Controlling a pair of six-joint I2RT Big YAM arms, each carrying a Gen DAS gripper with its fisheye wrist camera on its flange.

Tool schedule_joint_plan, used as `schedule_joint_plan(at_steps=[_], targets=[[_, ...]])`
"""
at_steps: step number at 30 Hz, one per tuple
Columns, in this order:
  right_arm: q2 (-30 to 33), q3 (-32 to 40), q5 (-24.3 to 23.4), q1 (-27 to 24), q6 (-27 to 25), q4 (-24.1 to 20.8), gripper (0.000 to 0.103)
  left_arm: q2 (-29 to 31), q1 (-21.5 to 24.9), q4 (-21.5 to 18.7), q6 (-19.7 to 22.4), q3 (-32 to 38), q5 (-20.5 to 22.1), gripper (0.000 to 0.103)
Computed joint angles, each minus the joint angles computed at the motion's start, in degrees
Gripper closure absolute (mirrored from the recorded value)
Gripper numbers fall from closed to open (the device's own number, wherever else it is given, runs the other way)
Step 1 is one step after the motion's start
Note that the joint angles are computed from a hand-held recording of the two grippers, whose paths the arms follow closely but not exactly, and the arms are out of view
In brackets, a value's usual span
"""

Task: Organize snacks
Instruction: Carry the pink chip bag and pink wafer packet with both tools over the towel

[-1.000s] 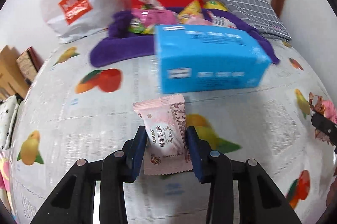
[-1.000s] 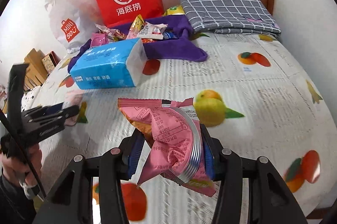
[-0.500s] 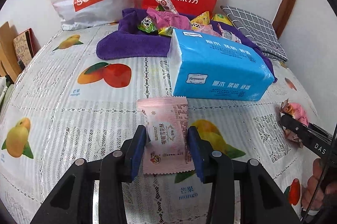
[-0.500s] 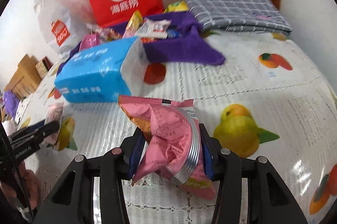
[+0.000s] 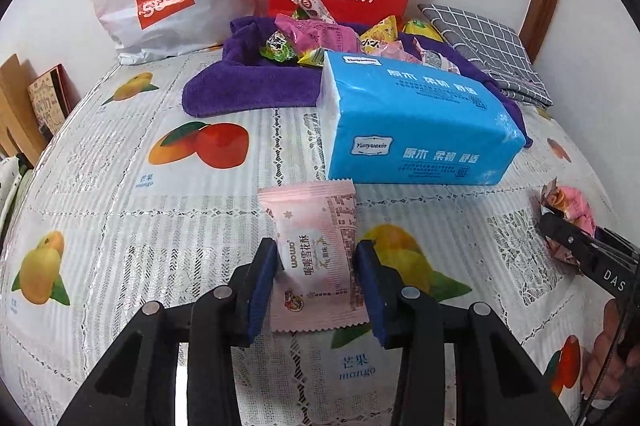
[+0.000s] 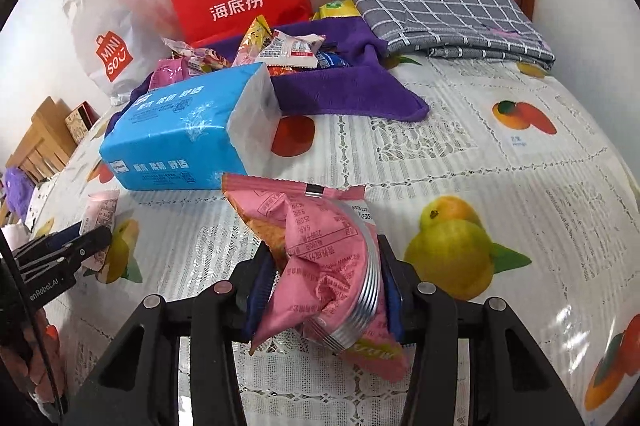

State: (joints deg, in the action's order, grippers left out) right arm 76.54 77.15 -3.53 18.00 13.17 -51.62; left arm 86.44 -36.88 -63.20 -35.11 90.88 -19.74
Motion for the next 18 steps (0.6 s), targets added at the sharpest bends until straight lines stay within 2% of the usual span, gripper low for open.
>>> schedule_joint_plan(at_steps=[5,8,14,18], targets=[[-0.58,0.35,0.83,0.38,-0.52,-1.13,0.059,-0.76,0.18,-2.08,0.80,0.97,1.56,0.068],[-1.70,1.02,0.76,0.81,-0.64,-1.34,0.059,-1.84,-0.40,-2.63,1.61,1.85,0.62,0.068],[-2.33,5.59,1.69,2.21,-0.28,-1.98,0.059,-2.74,0.05,-3.42,2.58,5.31,1.86,0.068],[-1.05,9.93,3.31,3.33,-0.54,-3.40,0.059,-1.90,0.78,-5.17,3.03,8.71,1.19,0.068]])
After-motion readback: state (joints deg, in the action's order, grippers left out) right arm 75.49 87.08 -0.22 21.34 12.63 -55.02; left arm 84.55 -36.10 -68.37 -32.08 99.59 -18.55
